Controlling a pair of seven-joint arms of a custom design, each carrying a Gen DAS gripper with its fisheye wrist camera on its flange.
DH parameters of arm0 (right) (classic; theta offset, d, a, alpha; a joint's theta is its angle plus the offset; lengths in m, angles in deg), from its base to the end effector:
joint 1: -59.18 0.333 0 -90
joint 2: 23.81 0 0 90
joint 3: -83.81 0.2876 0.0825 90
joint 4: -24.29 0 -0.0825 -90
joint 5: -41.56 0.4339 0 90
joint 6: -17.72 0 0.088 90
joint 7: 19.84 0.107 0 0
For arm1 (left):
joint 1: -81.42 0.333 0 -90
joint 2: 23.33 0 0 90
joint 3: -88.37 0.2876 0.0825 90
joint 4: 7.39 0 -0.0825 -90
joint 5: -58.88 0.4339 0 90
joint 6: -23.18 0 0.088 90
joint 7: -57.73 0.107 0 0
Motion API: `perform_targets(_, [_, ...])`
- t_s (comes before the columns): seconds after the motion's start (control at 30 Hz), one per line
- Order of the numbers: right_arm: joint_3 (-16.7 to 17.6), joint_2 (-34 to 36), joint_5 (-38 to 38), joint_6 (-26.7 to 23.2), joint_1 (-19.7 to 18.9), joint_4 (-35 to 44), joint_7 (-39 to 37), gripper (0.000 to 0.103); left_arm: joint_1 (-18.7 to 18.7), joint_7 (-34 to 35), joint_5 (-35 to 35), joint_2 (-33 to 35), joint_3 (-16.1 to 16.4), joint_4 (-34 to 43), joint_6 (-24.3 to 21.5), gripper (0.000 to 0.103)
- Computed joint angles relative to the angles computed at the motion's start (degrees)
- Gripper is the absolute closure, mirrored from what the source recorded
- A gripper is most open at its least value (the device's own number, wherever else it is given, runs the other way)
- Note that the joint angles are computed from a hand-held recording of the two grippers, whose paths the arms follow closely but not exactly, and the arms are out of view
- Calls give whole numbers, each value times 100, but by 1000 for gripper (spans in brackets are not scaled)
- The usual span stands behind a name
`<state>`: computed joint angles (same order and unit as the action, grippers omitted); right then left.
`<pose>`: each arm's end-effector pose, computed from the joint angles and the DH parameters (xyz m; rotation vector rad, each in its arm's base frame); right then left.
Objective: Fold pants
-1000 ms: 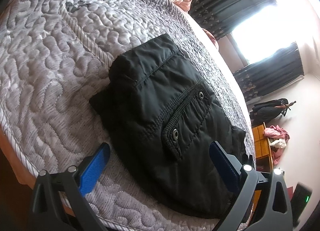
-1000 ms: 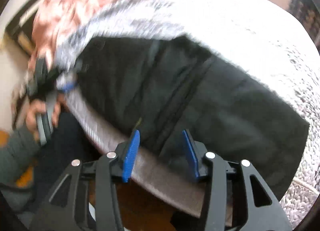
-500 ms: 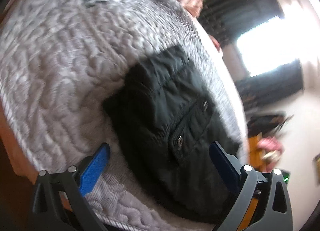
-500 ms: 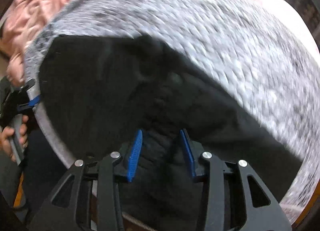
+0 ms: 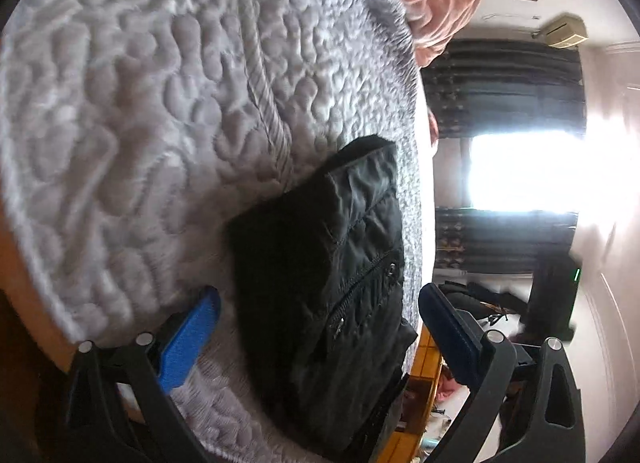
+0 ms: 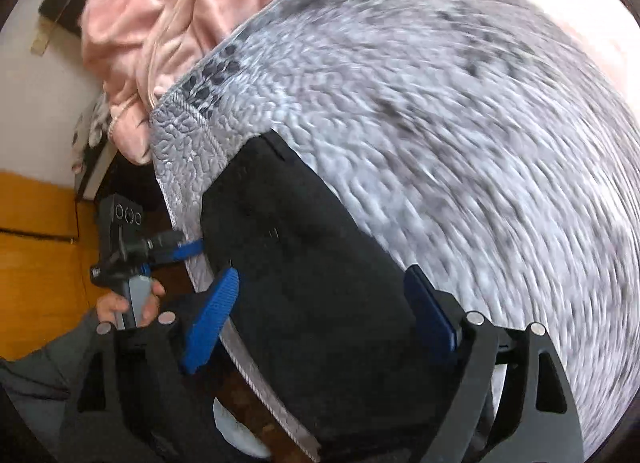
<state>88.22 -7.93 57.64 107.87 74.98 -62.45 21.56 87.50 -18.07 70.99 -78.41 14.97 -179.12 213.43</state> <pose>0.6137 0.2526 0.4545 -2.8918 0.5892 0.5061 0.2450 -0.3095 0.2790 2.5841 -0.3047 1.4888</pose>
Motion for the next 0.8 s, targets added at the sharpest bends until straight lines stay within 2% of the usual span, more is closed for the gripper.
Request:
perform_targets(0.07, [95,288,-132,-129,157,262,22,19,244,140,85,378,97,159,19,4])
perform_targets(0.17, [211,870,-284,-359,422,751,43,19,408,411,154,795,309,321,-64,4])
perform_targets(0.33, [262,1479,-591,-520,740,1177,-215,19,435,678,148,1117,559,417,-139,4])
perform_targets(0.5, [296,2152,-581,-1045,887,1905,-395,19,570,790,-37,1186,494,430,40,4])
perform_targets(0.57, [289,2375,-610,-1287,957,2171,-443,19,902,1004,-46,1309,335,571,213,4])
perform_targets(0.63, [270,2539,-704,-1506,1044,2328,-534,17,954,1199,-95,1374,298,629,129,5])
perform_targets(0.7, [258,2537,-786,-1515,1113,2239,-669,16,1017,1251,-179,1388,234,660,104,6])
perform_targets(0.73, [251,2540,-805,-1514,1132,2231,-705,16,951,1287,-200,1433,316,661,50,9])
perform_targets(0.8, [252,2622,-779,-1645,1145,2384,-725,21,649,1329,-227,1474,561,612,-109,22])
